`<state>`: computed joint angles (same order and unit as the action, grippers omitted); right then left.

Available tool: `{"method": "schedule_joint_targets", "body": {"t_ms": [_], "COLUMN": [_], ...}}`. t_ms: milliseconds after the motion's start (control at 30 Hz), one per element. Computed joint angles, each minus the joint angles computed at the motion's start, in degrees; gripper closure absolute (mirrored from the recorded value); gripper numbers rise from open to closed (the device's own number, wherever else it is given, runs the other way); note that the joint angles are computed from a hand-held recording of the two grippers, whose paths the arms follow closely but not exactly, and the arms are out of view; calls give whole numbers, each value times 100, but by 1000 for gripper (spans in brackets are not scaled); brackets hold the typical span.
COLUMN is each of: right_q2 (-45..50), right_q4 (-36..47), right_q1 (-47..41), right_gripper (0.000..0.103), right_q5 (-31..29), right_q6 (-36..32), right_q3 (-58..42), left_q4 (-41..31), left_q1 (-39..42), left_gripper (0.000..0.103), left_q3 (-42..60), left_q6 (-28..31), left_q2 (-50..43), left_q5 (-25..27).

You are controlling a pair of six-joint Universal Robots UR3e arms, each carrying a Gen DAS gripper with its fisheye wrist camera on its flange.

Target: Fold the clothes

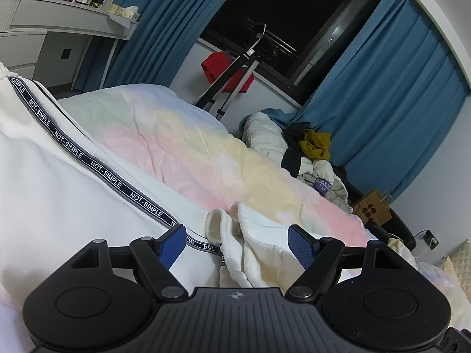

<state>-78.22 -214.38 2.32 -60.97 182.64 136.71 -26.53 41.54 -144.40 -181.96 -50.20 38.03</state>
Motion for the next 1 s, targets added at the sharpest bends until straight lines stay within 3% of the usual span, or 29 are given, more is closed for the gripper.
{"method": "schedule_joint_targets", "body": {"t_ms": [233, 400, 433, 467, 633, 733, 800, 867, 1000], "right_q2": [-550, -427, -430, -434, -1035, -1505, -1564, -1411, -1166], "right_q4": [1017, 1146, 1122, 1098, 1718, 1876, 1720, 1566, 2618], "right_q1": [-2, 109, 113, 114, -336, -609, -741, -645, -607], "right_gripper": [33, 30, 28, 20, 21, 21, 21, 21, 22], "right_q5": [295, 328, 369, 419, 1696, 1986, 1922, 1309, 823], "right_q6": [-371, -496, -517, -540, -1602, -1800, -1680, -1476, -2090], "right_q3": [56, 57, 71, 85, 329, 522, 569, 445, -18], "left_q4": [533, 792, 786, 750, 564, 502, 466, 463, 668], "left_q1": [-234, -459, -454, -405, -168, -98, -101, -124, -211], "left_gripper": [24, 24, 24, 24, 24, 24, 24, 24, 24], "left_q3": [25, 82, 84, 67, 1, 9, 50, 69, 73], "left_q6": [-216, -238, -228, -211, -193, -216, -192, -137, -105], "left_q2": [-472, -725, -737, -696, -519, -518, -559, -628, -908], "left_q5": [128, 181, 137, 56, -262, -346, -351, -386, -405]}}
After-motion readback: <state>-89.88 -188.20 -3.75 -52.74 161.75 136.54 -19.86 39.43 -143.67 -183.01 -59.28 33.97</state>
